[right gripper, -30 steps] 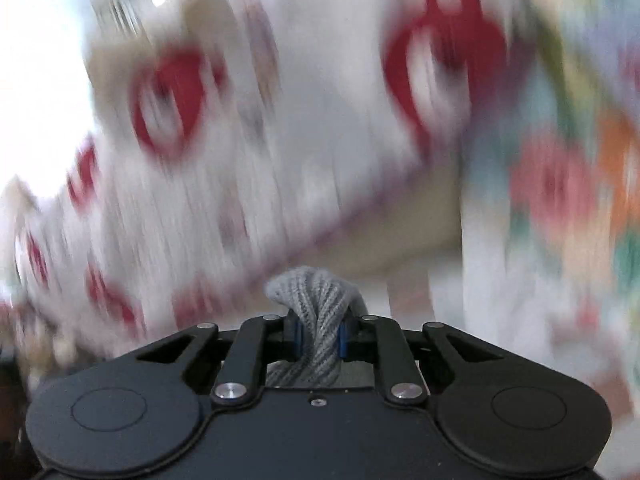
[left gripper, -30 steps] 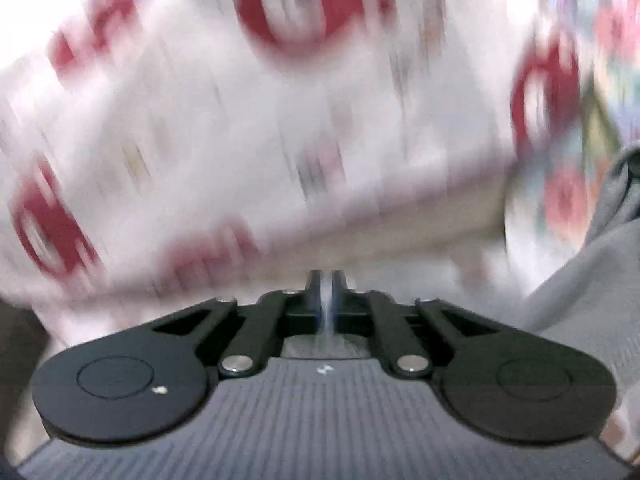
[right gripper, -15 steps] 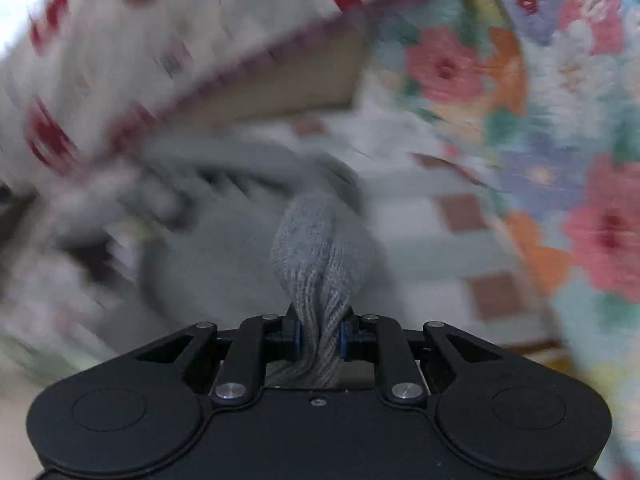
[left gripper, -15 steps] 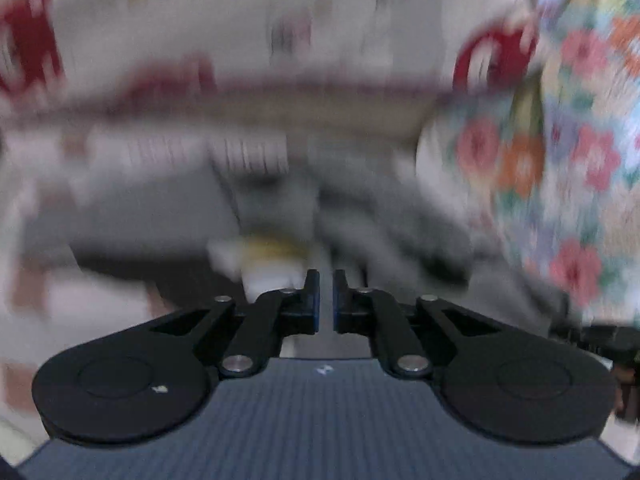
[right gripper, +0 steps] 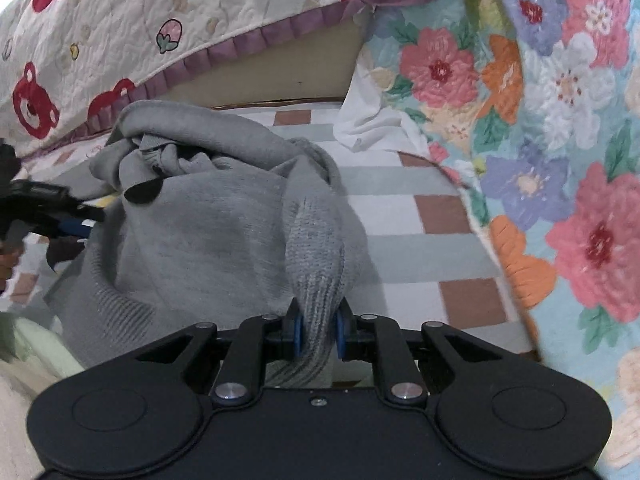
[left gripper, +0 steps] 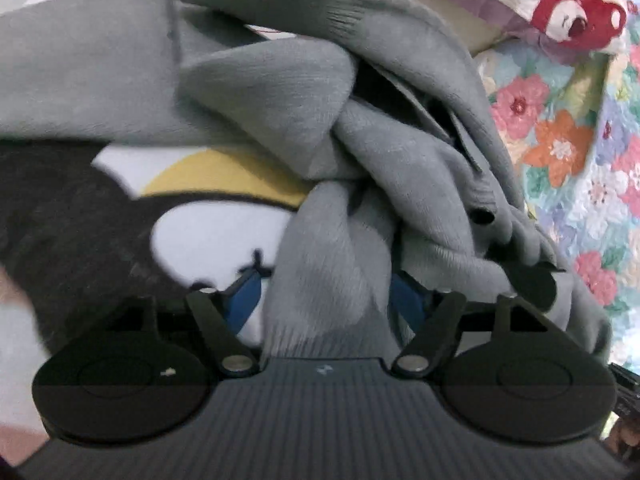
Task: Fold clothes
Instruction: 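Grasp the sweater with the right gripper while the left gripper grasps it too, lift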
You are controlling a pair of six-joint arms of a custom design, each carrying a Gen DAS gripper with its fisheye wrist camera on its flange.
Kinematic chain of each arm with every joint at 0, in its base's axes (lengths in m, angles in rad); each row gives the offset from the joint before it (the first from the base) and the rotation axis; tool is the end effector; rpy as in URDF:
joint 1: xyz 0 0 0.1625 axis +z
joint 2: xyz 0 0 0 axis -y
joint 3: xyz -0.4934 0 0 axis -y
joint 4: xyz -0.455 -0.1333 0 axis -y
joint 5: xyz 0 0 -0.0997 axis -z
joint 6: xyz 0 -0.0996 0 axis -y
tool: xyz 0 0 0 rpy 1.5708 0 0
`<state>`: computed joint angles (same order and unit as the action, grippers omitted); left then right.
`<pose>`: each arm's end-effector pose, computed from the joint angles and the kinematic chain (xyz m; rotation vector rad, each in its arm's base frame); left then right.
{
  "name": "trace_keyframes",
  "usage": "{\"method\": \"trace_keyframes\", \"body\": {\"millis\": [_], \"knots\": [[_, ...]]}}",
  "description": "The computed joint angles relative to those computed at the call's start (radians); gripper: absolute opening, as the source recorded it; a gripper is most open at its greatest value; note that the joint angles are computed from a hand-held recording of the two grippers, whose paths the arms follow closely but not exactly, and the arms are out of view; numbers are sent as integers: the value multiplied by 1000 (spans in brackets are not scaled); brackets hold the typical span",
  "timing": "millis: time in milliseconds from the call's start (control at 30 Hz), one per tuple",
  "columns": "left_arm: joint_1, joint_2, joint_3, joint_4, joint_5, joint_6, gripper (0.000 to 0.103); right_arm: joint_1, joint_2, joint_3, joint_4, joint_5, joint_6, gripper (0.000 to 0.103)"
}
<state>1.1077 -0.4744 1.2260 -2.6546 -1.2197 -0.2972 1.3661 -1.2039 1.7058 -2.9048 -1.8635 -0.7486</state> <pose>-0.2504 -0.8766 0.0213 0.1528 2.8686 -0.6360 -0.0427 -0.7199 0.4137 0.4940 -2.3535 0.7798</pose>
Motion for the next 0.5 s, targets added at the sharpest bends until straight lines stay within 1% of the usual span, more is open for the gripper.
{"method": "trace_keyframes", "body": {"millis": [33, 67, 100, 133, 233, 267, 300, 333, 367, 400, 433, 467, 500], "knots": [[-9, 11, -19, 33, 21, 31, 72, -2, -2, 1, 5, 6, 1, 18], [-23, 20, -33, 72, 70, 63, 56, -3, -4, -2, 15, 9, 0, 19], [-41, 31, -45, 118, 134, 101, 11, -4, -6, -5, 28, 10, 0, 20], [-56, 39, -46, 127, 182, 138, 10, -6, -7, -11, 46, 16, 3, 23], [-90, 59, -22, 59, 275, 235, 10, -14, -13, -29, 95, 48, 17, 25], [-97, 66, -18, 40, 301, 241, 10, -16, -12, -38, 108, 55, 24, 31], [-102, 73, -17, 25, 323, 228, 11, -16, -10, -46, 113, 58, 30, 34], [-103, 79, -17, 16, 337, 208, 13, -17, -8, -52, 113, 64, 36, 40], [-102, 83, -20, 7, 347, 183, 17, -17, -7, -58, 111, 70, 43, 44], [-100, 87, -23, -3, 356, 159, 33, -18, -6, -65, 117, 79, 55, 45], [-97, 93, -27, -21, 375, 152, 44, -20, -4, -72, 126, 89, 69, 46], [-94, 102, -34, -45, 402, 158, 68, -21, -2, -82, 143, 97, 82, 48], [-90, 111, -41, -69, 428, 165, 87, -23, 1, -91, 164, 103, 92, 49]]}}
